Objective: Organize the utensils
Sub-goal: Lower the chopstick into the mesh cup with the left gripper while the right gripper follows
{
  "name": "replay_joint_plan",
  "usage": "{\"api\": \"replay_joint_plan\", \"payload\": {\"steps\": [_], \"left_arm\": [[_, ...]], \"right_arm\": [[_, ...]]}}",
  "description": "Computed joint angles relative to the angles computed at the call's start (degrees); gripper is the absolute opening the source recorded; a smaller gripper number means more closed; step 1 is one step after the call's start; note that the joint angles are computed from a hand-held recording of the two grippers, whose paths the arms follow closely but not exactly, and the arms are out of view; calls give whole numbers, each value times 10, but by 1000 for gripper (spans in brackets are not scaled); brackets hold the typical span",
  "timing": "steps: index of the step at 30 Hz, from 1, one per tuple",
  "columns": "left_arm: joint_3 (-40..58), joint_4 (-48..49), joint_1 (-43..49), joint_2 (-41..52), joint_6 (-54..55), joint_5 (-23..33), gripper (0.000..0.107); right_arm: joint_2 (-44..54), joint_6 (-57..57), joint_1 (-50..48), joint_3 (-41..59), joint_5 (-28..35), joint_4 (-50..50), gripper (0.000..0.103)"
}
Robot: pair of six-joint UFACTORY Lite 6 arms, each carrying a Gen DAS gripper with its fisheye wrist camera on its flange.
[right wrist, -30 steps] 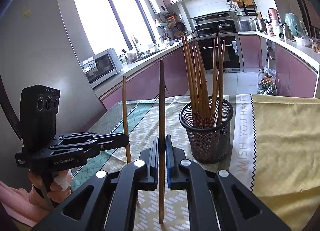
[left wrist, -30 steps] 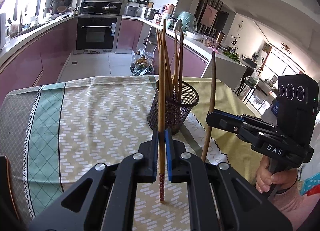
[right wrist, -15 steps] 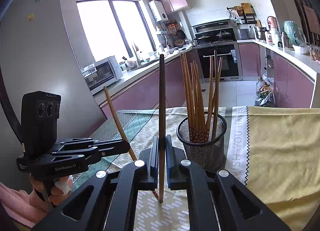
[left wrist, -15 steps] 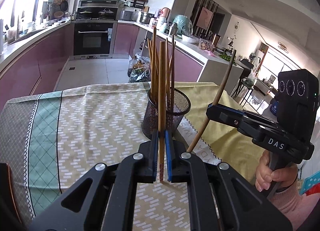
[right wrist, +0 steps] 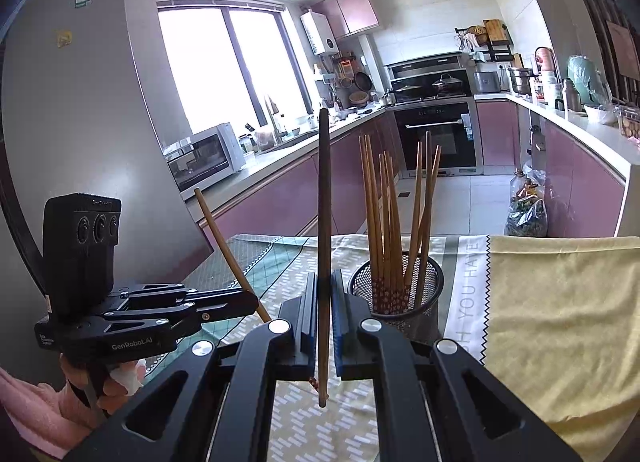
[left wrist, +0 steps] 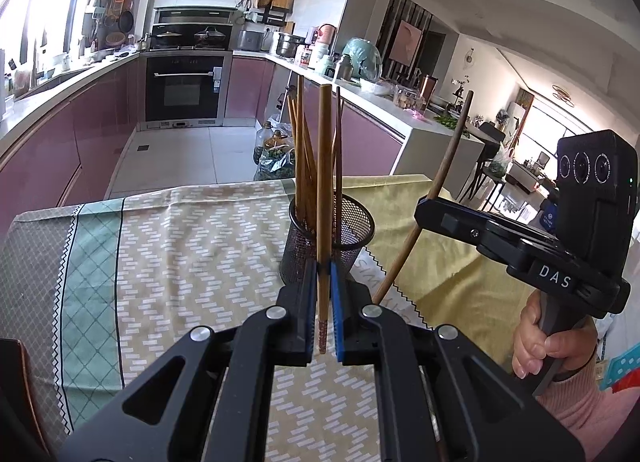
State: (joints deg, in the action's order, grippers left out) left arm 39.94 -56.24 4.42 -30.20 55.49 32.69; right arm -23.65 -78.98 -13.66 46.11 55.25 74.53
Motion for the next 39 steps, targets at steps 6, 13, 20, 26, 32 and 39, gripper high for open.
{"api": "replay_joint_plan", "payload": {"steps": [6,13,20,26,32,39], "left_arm": [[9,3,-8,0,-4,-3,7],[20,11,-17,2,-17,-1,7],[34,14,-26,8,-21,-6,7],[48,13,-30,14,-22,-6,7],[62,22,-34,14,-35,-2,7],[77,37,-45,14,-51,-6,7]], "right_arm": [[-1,0,-4,8,3,1,5],[-1,4,-7,18,5,-2,5],[1,6,-13,32,11,-2,5],[8,6,-17,44,14,0,5],[9,3,-22,48,20,2,5],[7,6,-22,56,20,3,5]]}}
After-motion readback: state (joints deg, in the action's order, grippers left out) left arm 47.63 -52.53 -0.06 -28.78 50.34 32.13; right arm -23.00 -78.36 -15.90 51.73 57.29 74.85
